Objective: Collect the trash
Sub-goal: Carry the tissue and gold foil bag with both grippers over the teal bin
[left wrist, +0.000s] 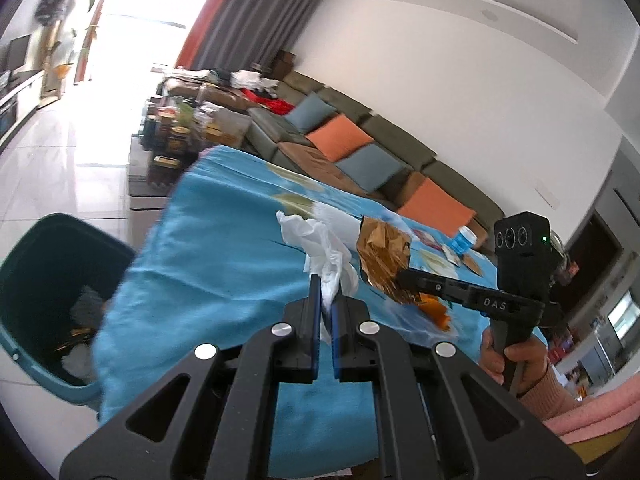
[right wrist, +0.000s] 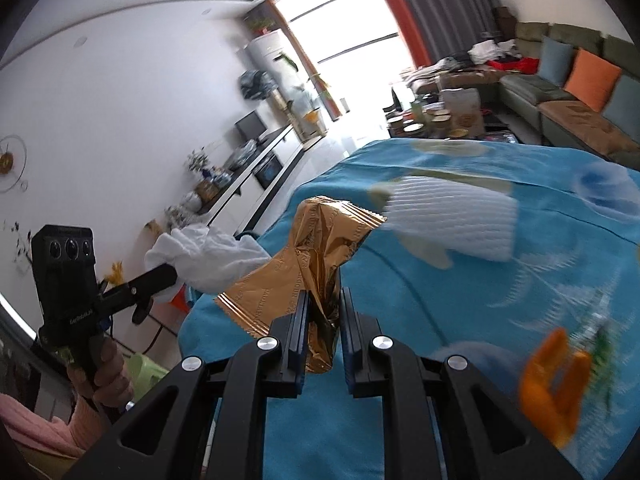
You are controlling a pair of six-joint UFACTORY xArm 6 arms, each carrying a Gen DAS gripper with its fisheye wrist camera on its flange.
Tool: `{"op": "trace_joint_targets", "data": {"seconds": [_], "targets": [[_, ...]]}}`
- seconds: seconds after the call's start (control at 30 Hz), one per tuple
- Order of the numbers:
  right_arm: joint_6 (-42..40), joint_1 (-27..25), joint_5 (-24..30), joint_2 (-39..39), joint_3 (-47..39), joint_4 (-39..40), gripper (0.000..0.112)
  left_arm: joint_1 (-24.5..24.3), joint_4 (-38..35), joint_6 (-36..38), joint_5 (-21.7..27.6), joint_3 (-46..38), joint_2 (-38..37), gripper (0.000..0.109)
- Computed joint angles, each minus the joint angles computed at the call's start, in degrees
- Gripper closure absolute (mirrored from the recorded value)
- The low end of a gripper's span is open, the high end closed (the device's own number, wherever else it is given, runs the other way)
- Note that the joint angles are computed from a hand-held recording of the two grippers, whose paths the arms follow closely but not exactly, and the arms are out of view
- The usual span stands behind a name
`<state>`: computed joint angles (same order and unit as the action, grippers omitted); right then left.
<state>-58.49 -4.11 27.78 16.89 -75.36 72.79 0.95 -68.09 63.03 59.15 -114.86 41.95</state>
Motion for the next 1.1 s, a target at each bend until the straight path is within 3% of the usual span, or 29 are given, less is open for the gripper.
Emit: {"op": "trace_joint_targets", "data": {"seconds": [0.33,1.1], "targets": [[4.25,4.13,2.91,5.67,-8.1,-7.14,0.099,4.19,-0.84,-1.28,-4.25,1.85,-1.15,0.104],[16.43,8.88,10.13,19.16,-27.55,-22.45,0.099,6.58,3.24,-9.57,-11.04,-3.53,4.43,0.104]]}}
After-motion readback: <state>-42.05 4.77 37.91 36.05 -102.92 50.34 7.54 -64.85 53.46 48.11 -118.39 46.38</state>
